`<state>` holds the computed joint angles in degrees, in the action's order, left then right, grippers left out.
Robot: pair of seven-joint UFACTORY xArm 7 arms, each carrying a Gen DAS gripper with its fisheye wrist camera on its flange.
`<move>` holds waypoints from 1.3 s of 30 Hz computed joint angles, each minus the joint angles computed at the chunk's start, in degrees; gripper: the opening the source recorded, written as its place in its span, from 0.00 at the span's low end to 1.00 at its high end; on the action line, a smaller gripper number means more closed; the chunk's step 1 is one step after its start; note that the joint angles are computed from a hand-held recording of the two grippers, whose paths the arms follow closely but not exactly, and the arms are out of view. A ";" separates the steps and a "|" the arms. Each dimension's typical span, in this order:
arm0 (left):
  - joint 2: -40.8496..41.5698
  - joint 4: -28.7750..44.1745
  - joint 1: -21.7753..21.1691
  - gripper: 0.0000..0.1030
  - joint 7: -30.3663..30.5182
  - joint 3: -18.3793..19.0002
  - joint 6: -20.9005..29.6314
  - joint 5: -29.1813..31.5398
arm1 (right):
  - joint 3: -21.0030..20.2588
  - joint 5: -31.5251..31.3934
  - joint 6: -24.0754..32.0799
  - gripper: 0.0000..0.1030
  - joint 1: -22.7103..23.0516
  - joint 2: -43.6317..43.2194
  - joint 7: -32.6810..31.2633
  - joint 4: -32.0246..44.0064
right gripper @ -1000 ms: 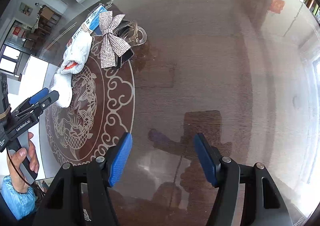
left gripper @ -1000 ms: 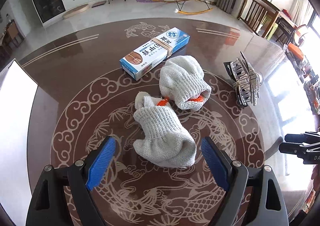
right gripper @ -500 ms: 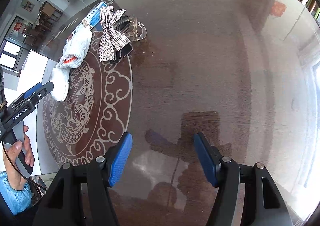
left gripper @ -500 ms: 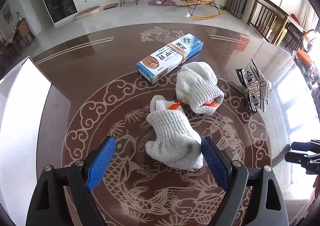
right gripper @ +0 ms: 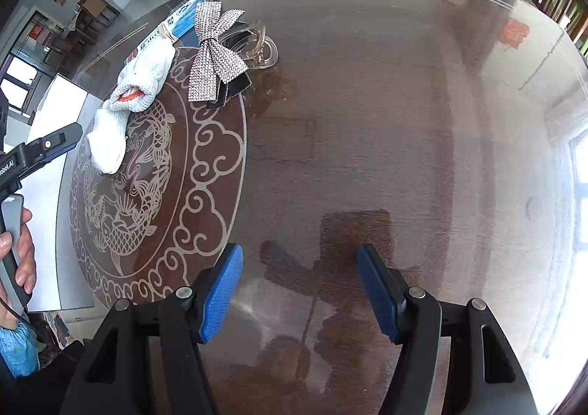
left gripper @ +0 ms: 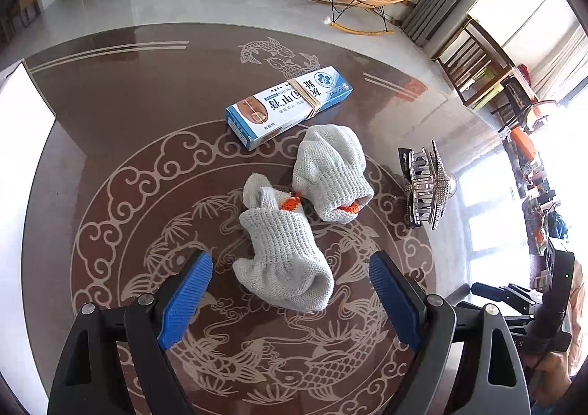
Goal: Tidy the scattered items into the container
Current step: 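Close the left tool on a white glove while the right tool grasps the rhinestone bow clip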
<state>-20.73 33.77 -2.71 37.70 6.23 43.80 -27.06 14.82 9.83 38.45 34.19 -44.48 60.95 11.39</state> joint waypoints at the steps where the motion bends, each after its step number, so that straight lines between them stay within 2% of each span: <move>1: 0.09 0.20 0.03 0.85 -0.28 -0.46 -0.11 0.77 | -0.05 -0.05 -0.18 0.66 0.04 0.30 -0.19 0.11; 5: 0.45 -0.79 -0.46 0.85 -1.71 -2.21 -2.71 3.28 | 0.24 -0.46 -0.45 0.68 -0.11 1.10 -0.31 0.49; 10: 5.25 -0.57 -1.01 0.85 -5.93 -4.74 -5.57 8.31 | 0.42 -0.96 -0.58 0.68 -0.32 1.64 -0.23 0.69; 17: 8.16 -0.03 -1.49 0.86 -6.42 -4.20 -6.18 7.61 | 0.90 -0.95 -1.33 0.68 -0.68 0.93 1.51 0.01; 19: 8.68 0.58 -1.32 0.87 -6.72 -4.42 -5.92 8.33 | 1.12 -0.76 -1.81 0.68 -0.75 0.32 2.93 -0.49; 20: 8.95 0.64 -1.37 0.96 -6.56 -4.54 -6.05 8.52 | 1.00 -0.78 -1.94 0.68 -0.76 0.23 3.26 -0.59; 21: 9.95 1.14 -1.06 1.00 -8.01 -5.22 -5.69 10.51 | 0.84 -0.79 -1.88 0.68 -0.63 0.30 3.36 -0.54; 22: 9.68 0.42 -1.92 1.00 -8.92 -5.35 -7.33 13.00 | 0.61 -0.85 -1.63 0.68 -0.53 0.52 3.23 -0.35; 24: 9.20 -1.04 -0.26 1.00 -12.72 -9.64 -9.60 21.34 | 0.75 -1.36 -0.97 0.68 -0.54 1.01 3.01 0.15; 26: 8.68 -1.72 -1.77 1.00 -13.11 -8.03 -10.67 21.05 | 0.86 -2.21 0.02 0.68 -0.52 2.19 2.05 1.17; 28: 8.79 -1.56 -1.88 1.00 -13.03 -7.16 -10.40 19.95 | -1.63 -2.09 3.02 0.68 -0.61 5.99 -1.95 4.37; 30: 8.61 -1.53 -1.99 1.00 -13.38 -7.02 -10.37 20.03 | -2.57 -1.47 1.42 0.68 -2.70 6.77 -3.15 5.56; 33: 8.89 -0.47 -1.46 1.00 -16.00 -7.27 -8.61 21.56 | -0.56 -5.04 -3.80 0.68 -9.13 6.51 -0.49 7.83; 35: 8.98 -0.02 -1.32 1.00 -16.62 -7.08 -8.06 21.86 | -0.55 -7.46 -6.08 0.68 -12.63 10.54 -0.65 11.58; 39: 9.25 0.69 -1.27 1.00 -16.38 -6.79 -7.66 21.97 | 0.41 -13.97 -4.90 0.68 -17.38 21.04 -2.39 20.61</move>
